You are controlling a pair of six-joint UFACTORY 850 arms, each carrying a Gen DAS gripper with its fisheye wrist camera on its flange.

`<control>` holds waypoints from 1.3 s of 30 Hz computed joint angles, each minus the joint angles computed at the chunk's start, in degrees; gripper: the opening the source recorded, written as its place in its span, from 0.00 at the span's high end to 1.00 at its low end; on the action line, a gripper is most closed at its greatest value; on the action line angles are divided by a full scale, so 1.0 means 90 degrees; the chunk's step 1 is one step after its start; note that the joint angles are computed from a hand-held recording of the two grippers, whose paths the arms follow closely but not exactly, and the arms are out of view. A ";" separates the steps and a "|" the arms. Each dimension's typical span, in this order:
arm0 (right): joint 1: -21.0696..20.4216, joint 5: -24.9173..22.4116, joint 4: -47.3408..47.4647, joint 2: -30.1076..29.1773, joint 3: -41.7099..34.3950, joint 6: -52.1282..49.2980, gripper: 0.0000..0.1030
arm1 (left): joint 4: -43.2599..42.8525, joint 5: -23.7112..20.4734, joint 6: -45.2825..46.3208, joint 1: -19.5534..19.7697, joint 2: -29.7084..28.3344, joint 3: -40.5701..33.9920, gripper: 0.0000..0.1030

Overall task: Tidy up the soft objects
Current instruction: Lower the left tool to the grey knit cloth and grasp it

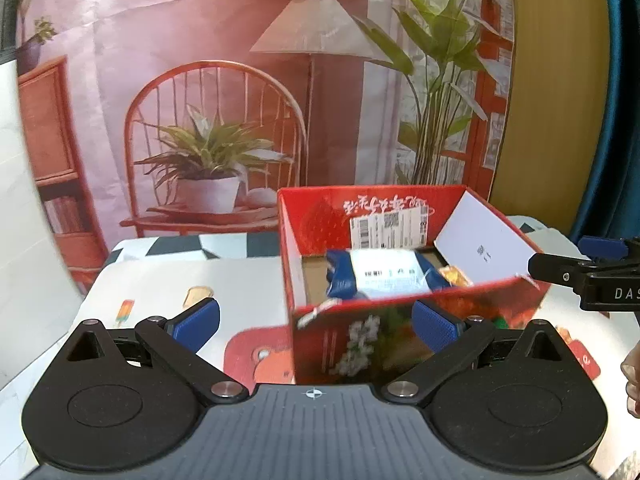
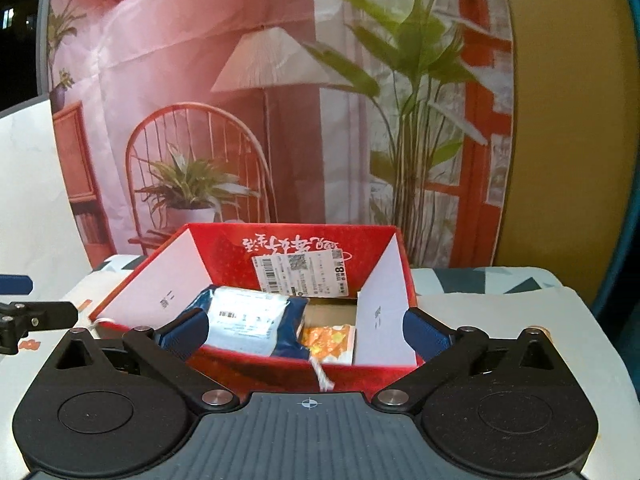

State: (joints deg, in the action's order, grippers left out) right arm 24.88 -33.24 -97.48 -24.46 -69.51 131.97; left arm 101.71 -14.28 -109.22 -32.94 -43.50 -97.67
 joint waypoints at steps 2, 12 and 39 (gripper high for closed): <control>0.0108 -0.0071 -0.0011 0.0059 0.0106 0.0037 0.00 | 0.0385 -0.0103 -0.0453 -0.0031 0.0182 0.0339 0.00; 0.0753 -0.0519 -0.0223 0.0264 0.0627 0.0745 0.00 | 0.1575 -0.0405 -0.2107 -0.0149 0.0795 0.1663 0.00; 0.1382 -0.0415 0.0468 0.0104 0.1223 0.1004 0.00 | 0.3715 -0.0158 -0.4925 -0.0131 0.0990 0.2658 0.01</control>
